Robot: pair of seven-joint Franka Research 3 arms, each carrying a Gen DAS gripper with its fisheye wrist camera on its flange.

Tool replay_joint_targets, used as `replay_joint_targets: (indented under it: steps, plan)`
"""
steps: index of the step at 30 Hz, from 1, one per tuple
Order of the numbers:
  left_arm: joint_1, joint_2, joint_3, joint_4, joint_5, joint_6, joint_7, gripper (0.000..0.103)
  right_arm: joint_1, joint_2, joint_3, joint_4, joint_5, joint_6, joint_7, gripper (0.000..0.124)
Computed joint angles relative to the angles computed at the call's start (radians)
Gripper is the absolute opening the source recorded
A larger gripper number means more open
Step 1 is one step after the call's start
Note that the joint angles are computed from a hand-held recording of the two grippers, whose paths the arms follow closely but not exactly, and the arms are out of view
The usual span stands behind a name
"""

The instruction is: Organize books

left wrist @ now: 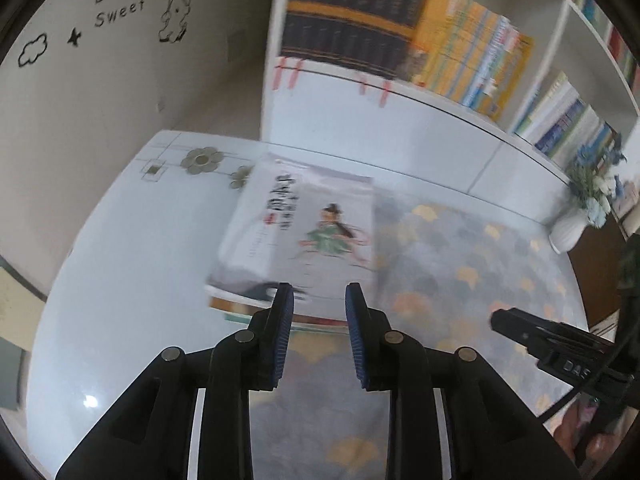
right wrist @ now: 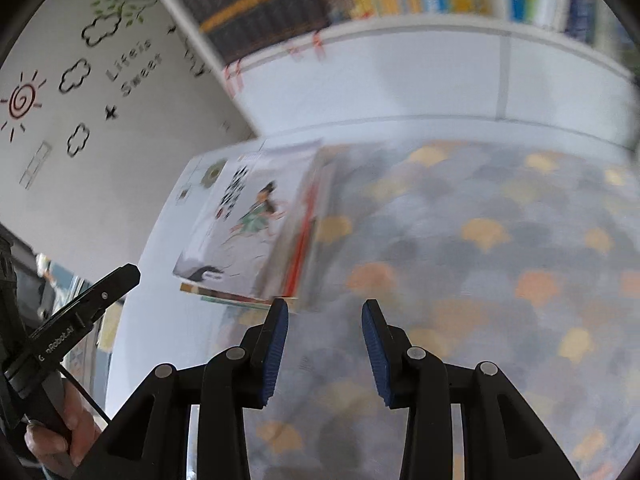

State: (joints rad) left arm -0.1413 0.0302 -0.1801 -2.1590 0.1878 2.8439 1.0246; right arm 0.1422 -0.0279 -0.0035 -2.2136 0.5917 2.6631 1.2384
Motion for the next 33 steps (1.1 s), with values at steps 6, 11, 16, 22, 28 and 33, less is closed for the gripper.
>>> replay_joint_targets:
  steps: [6, 11, 16, 22, 28, 33]
  plan:
    - [-0.048, -0.011, -0.025, 0.039, 0.146, -0.034, -0.151, 0.029, -0.065, -0.206, -0.02, -0.194, -0.177, 0.137, 0.088, 0.055]
    - [-0.089, -0.011, -0.046, 0.079, 0.253, -0.102, -0.258, 0.039, -0.123, -0.303, -0.043, -0.273, -0.262, 0.14, 0.126, 0.055]
    - [-0.13, -0.045, -0.073, 0.098, 0.474, -0.192, -0.484, 0.067, -0.103, -0.372, -0.125, -0.301, -0.202, 0.1, 0.015, 0.055]
    - [-0.179, -0.039, -0.111, 0.159, 0.561, -0.305, -0.588, 0.077, -0.114, -0.42, -0.172, -0.316, -0.138, 0.064, -0.11, 0.055]
    - [-0.239, 0.01, -0.126, 0.229, 0.612, -0.381, -0.645, 0.082, -0.16, -0.435, -0.194, -0.314, -0.11, 0.027, -0.193, 0.056]
    - [-0.279, 0.05, -0.123, 0.275, 0.606, -0.429, -0.648, 0.082, -0.196, -0.425, -0.208, -0.303, -0.087, -0.005, -0.232, 0.056]
